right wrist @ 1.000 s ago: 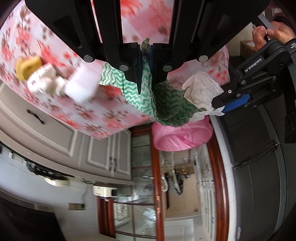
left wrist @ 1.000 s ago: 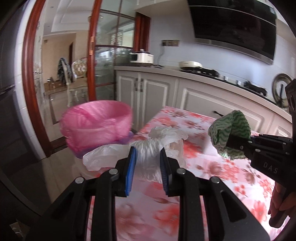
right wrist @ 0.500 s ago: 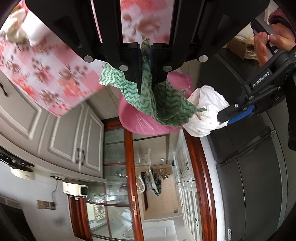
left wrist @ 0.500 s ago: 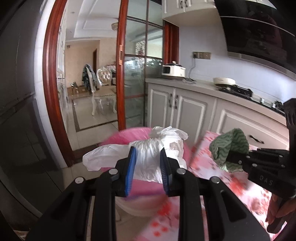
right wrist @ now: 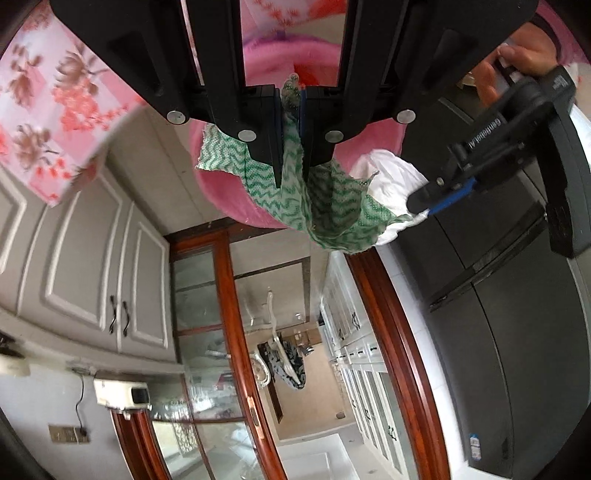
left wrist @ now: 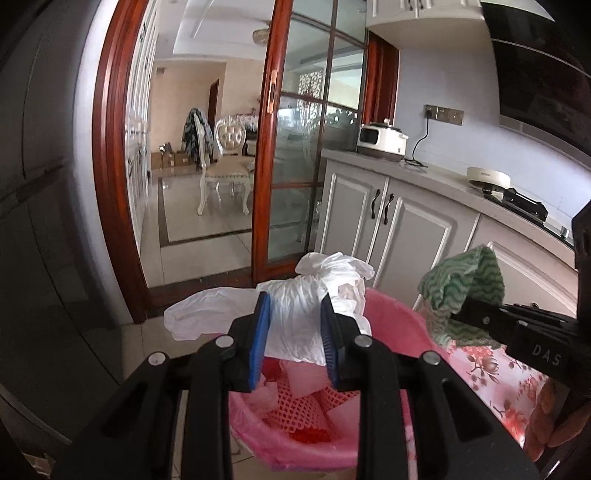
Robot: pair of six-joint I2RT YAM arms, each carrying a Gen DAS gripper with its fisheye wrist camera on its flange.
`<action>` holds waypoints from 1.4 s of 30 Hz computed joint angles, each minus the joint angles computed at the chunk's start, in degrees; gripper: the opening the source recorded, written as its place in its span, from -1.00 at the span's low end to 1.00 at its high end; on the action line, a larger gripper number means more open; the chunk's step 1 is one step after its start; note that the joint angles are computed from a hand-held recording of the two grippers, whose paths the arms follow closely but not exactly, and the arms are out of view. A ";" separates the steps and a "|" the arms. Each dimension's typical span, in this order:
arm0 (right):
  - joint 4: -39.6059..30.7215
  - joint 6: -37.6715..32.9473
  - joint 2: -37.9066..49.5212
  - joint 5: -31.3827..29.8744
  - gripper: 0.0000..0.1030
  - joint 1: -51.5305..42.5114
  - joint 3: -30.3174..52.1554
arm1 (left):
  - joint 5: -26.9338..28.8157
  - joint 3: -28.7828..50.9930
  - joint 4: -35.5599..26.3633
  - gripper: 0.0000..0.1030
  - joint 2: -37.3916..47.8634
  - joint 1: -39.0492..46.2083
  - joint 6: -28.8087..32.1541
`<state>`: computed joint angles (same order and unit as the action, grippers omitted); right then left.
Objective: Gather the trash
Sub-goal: 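Carry the cloth and plastic bag to the pink bin and release both into it, then move both open tools back over the table toward the foam block and sponges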
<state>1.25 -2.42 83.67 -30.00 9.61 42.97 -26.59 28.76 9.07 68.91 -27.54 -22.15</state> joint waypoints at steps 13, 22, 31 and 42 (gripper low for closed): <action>0.96 -3.18 11.92 0.66 -0.65 0.90 4.84 | 3.90 -2.20 7.90 0.14 6.80 6.34 0.77; 3.13 -3.25 5.70 4.75 0.31 3.77 1.16 | -4.76 -7.18 -3.14 0.39 -10.02 1.29 -1.40; -4.15 -3.29 -12.38 6.24 0.41 1.72 -6.82 | -19.97 -6.02 -21.40 0.74 -23.50 -14.01 -6.88; -39.55 -26.05 -49.46 -7.97 0.64 -30.60 -19.02 | -36.75 3.21 -52.84 0.91 -9.68 -49.51 -51.18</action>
